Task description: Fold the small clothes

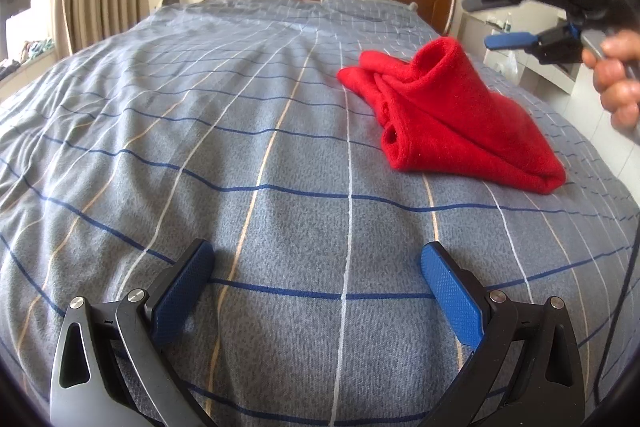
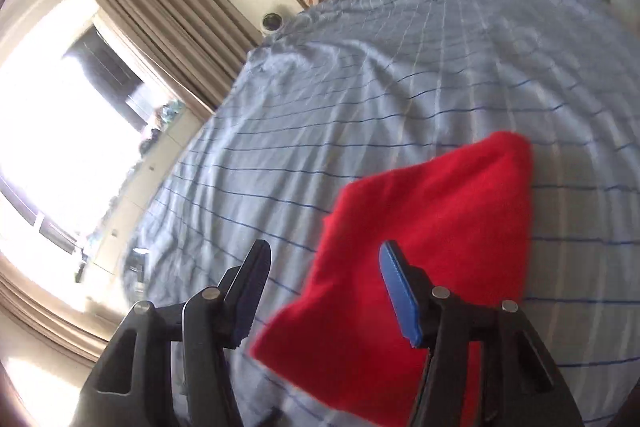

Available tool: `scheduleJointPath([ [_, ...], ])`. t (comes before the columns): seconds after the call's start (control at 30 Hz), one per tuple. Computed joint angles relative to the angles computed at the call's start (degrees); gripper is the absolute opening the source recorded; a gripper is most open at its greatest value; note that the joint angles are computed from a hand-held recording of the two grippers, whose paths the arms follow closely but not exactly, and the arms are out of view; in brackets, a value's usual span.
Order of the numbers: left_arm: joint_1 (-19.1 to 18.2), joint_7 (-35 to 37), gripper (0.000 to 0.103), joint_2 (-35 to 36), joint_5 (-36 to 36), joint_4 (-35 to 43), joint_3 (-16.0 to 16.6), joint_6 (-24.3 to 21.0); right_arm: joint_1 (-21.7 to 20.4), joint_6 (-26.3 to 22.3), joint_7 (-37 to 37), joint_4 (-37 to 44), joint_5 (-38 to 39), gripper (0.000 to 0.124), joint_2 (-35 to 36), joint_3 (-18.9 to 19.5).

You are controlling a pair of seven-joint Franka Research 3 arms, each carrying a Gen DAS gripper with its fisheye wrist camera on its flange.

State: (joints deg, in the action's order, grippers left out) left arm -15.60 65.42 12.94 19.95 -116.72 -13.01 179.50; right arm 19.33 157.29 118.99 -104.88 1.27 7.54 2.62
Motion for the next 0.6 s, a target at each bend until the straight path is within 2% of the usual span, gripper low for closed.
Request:
scheduleJointPath([
  [0.07, 0.0, 0.0, 0.102, 0.0, 0.0, 0.0, 0.0, 0.0, 0.9, -4.0, -2.9, 0.8, -2.9, 0.043, 1.1, 0.6],
  [0.1, 0.1, 0.1, 0.102, 0.0, -0.1, 0.0, -0.1, 0.0, 1.4, -4.2, -4.7, 1.1, -3.4, 0.034, 2.0, 1.1],
  [0.2, 0.2, 0.1, 0.102, 0.0, -0.1, 0.0, -0.2, 0.0, 4.9, 1.1, -4.0, 0.2, -9.4, 0.030, 4.4, 0.8],
  [0.23, 0.2, 0.1, 0.102, 0.0, -0.1, 0.0, -0.2, 0.0, 5.5, 1.1, -5.2, 1.1, -8.9, 0.028, 6.0, 1.2],
  [0.27, 0.2, 0.1, 0.102, 0.0, -0.1, 0.0, -0.2, 0.0, 5.7, -1.2, -7.2, 2.6, -7.4, 0.025, 7.7, 1.9],
  [0.33, 0.3, 0.3, 0.102, 0.0, -0.3, -0.1, -0.4, 0.2, 8.7, -3.5, -6.9, 3.5, -11.6, 0.021, 9.1, 0.2],
  [0.37, 0.5, 0.4, 0.102, -0.1, -0.4, -0.3, -0.5, 0.3, 9.7, -3.0, -6.2, 2.9, -13.7, 0.021, 8.7, -0.7],
  [0.43, 0.5, 0.5, 0.102, -0.1, -0.5, -0.3, -0.5, 0.3, 8.5, -2.8, -7.9, 1.5, -10.7, 0.021, 6.7, 0.2],
  [0.53, 0.6, 0.6, 0.102, -0.1, -0.6, -0.4, -0.6, 0.5, 6.6, 1.7, -9.7, -4.6, -7.5, 0.021, 0.4, 0.7],
  [0.6, 0.6, 0.6, 0.102, -0.1, -0.6, -0.4, -0.6, 0.5, 5.5, 4.1, -7.0, -9.2, -8.5, 0.021, -4.3, 0.2],
])
